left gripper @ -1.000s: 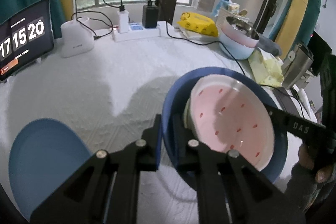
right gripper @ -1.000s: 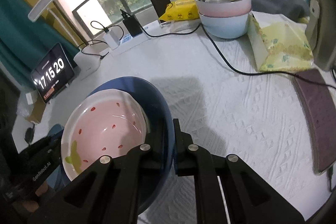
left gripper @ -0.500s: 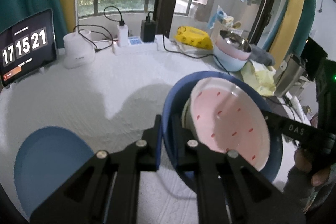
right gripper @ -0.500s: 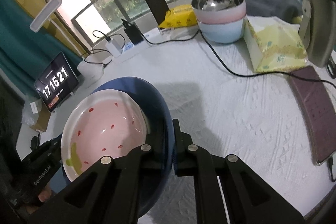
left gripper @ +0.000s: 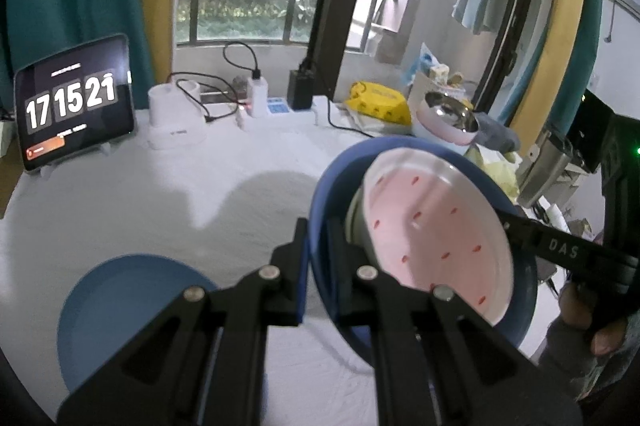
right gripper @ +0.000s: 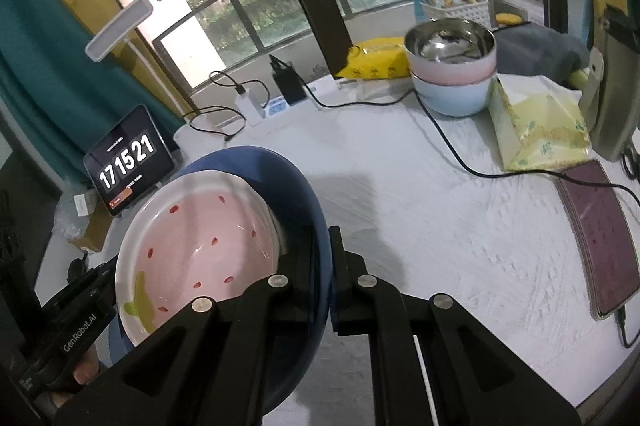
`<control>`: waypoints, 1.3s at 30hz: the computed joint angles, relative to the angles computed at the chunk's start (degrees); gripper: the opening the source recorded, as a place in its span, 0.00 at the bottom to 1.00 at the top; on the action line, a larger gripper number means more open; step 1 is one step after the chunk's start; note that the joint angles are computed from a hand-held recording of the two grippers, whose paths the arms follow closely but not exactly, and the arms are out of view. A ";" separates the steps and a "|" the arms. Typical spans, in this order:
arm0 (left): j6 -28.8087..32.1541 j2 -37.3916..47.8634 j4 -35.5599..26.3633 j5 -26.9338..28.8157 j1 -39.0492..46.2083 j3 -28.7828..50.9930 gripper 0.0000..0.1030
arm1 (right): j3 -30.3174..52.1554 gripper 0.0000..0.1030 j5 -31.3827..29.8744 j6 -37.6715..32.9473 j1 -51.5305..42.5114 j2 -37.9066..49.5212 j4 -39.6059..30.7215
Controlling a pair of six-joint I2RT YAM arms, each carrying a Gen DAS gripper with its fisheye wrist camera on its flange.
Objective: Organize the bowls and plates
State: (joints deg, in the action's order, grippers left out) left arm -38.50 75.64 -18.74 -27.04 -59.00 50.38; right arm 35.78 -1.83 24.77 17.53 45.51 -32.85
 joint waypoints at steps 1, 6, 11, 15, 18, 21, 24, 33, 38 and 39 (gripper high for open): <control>-0.01 -0.76 -0.10 -0.03 0.17 -0.45 0.06 | 0.38 0.08 0.97 0.76 1.54 0.31 0.10; -0.17 -5.10 -0.96 -0.22 1.27 -3.16 0.06 | 1.68 0.08 4.60 3.53 7.39 2.12 0.79; -0.65 -9.96 -1.72 -0.17 2.52 -6.46 0.06 | 3.22 0.08 8.74 6.31 13.66 4.77 1.57; -1.00 -13.46 -2.22 0.14 3.55 -9.03 0.06 | 4.40 0.08 11.47 7.97 17.67 6.97 1.98; -1.07 -16.59 -2.97 0.53 4.60 -10.99 0.06 | 5.35 0.08 13.13 9.22 20.63 8.90 2.41; -1.03 -19.57 -4.16 0.67 5.73 -12.57 0.06 | 6.30 0.08 14.38 10.36 23.37 11.40 3.57; -0.82 -22.67 -5.43 1.13 7.34 -14.23 0.06 | 7.13 0.08 15.26 11.02 25.48 13.80 4.83; 0.65 -30.94 -8.70 4.39 13.41 -18.79 0.06 | 10.16 0.08 16.78 12.92 30.66 21.91 8.34; 2.02 -34.92 -10.06 6.58 17.57 -20.94 0.06 | 12.48 0.08 17.23 13.24 32.81 26.54 9.95; 2.51 -35.79 -10.41 7.28 18.73 -21.39 0.06 | 12.92 0.08 17.21 13.28 33.13 27.43 10.26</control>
